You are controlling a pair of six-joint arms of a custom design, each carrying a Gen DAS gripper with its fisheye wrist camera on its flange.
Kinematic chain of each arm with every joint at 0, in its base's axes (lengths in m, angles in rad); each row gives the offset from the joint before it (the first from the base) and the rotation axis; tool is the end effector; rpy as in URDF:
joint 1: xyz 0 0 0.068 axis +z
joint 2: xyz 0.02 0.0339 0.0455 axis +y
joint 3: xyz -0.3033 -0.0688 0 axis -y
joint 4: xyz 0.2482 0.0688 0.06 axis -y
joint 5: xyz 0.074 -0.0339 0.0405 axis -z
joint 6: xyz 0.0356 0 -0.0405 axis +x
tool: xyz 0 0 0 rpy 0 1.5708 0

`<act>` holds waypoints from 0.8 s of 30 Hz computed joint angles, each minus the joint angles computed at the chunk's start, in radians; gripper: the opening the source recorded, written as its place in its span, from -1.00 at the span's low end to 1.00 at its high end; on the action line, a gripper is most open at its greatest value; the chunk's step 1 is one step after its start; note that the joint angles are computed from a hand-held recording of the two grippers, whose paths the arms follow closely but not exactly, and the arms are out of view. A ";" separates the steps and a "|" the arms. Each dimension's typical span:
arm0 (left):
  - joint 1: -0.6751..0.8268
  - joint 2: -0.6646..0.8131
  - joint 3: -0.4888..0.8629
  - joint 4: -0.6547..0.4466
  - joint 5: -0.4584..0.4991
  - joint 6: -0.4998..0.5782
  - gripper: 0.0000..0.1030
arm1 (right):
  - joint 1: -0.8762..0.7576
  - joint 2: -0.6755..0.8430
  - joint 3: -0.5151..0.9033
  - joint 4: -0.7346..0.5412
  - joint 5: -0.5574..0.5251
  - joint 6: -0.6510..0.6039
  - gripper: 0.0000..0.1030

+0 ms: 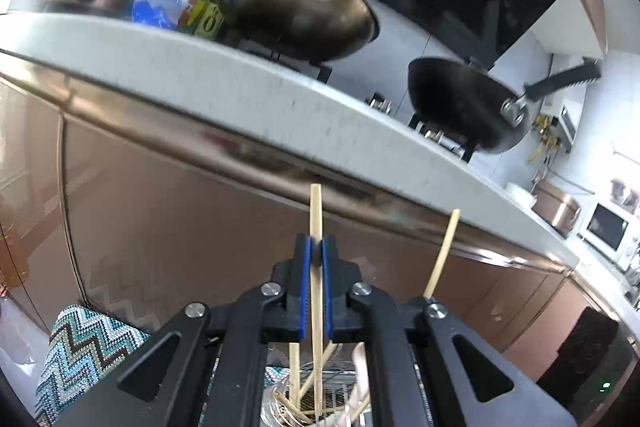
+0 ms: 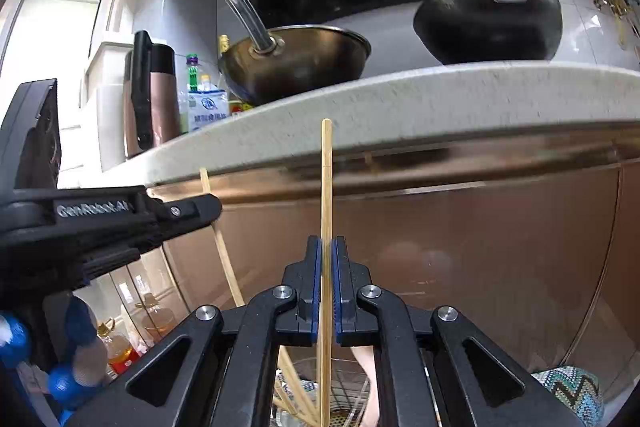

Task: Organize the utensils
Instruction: 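Carry both held chopsticks up and over the clear holder, then open both tools to drop the chopsticks into the holder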

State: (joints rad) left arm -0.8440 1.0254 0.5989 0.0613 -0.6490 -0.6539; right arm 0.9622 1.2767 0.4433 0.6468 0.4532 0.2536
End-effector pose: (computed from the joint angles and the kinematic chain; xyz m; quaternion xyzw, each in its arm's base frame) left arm 0.1550 -0.1419 0.2882 -0.1058 0.7944 -0.1735 0.5724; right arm 0.1543 0.1942 0.2407 -0.1258 0.7534 0.2132 0.6092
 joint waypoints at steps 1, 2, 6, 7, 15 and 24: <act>0.002 0.027 -0.008 0.029 -0.010 0.012 -0.90 | -0.013 0.011 -0.007 0.017 -0.014 -0.002 -0.90; 0.003 0.048 -0.013 0.054 -0.012 0.018 -0.90 | -0.020 0.023 -0.014 0.031 -0.023 -0.001 -0.90; -0.025 0.097 -0.038 0.140 -0.064 0.062 -0.90 | -0.026 0.047 -0.047 0.066 -0.017 -0.010 -0.89; -0.030 0.105 -0.041 0.152 -0.068 0.068 -0.90 | -0.024 0.047 -0.048 0.065 -0.010 -0.011 -0.89; -0.085 0.023 -0.043 0.073 -0.114 0.048 -0.87 | 0.018 -0.086 -0.060 -0.037 0.050 -0.015 -0.60; -0.424 -0.152 0.125 -0.441 -0.486 -0.147 -0.49 | 0.282 -0.374 0.053 -0.428 0.372 0.034 -0.54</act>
State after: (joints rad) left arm -1.2676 0.8730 0.7234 -0.3797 -1.1351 -0.8008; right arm 1.2438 0.9025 0.4963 0.2185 0.8256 0.2878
